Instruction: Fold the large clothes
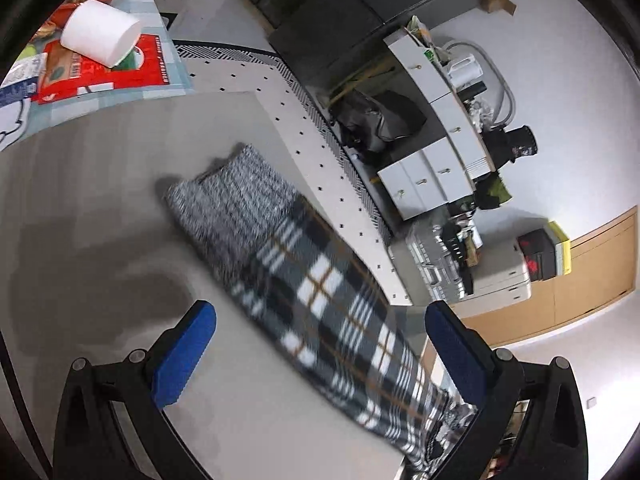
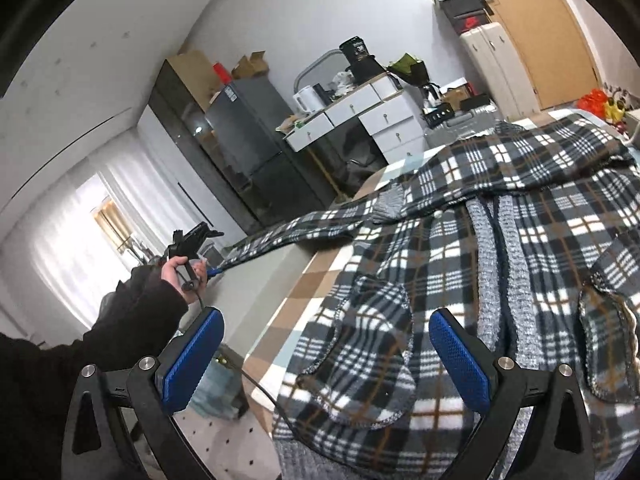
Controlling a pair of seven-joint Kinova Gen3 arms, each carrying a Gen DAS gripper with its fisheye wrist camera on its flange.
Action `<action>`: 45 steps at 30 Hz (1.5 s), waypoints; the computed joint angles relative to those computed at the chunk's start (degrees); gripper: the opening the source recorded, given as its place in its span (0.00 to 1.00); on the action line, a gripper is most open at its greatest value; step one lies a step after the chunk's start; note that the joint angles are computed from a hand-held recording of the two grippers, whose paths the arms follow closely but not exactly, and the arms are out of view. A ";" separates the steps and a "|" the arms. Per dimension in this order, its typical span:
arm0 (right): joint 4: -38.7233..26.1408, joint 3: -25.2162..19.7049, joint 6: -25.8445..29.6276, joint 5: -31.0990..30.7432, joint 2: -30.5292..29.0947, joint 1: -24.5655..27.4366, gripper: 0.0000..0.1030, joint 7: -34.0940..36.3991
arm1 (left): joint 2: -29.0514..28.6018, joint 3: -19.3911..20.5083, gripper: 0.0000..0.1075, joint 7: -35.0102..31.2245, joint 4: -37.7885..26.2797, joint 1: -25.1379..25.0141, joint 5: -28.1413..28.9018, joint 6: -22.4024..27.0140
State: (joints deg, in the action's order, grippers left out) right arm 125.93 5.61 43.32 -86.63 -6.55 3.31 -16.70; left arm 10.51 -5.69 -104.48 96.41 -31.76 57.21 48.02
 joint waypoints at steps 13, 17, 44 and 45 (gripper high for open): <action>-2.74 -2.22 -1.24 1.56 1.82 -2.88 1.00 -3.27 | 0.22 -0.05 0.85 -13.30 5.49 -1.25 12.61 -4.75; -2.40 -2.44 -2.08 1.70 1.28 -3.37 1.00 -3.88 | 1.23 -0.56 0.25 -8.46 3.82 -0.03 6.77 -6.36; 3.57 2.76 7.62 -2.05 -1.19 2.29 1.00 -0.09 | -7.95 3.18 0.02 -12.02 -6.18 11.84 3.44 -10.96; 3.89 3.08 8.47 -2.02 -1.32 2.87 1.00 0.24 | -8.09 3.04 0.02 -12.56 -6.50 13.35 3.34 -11.21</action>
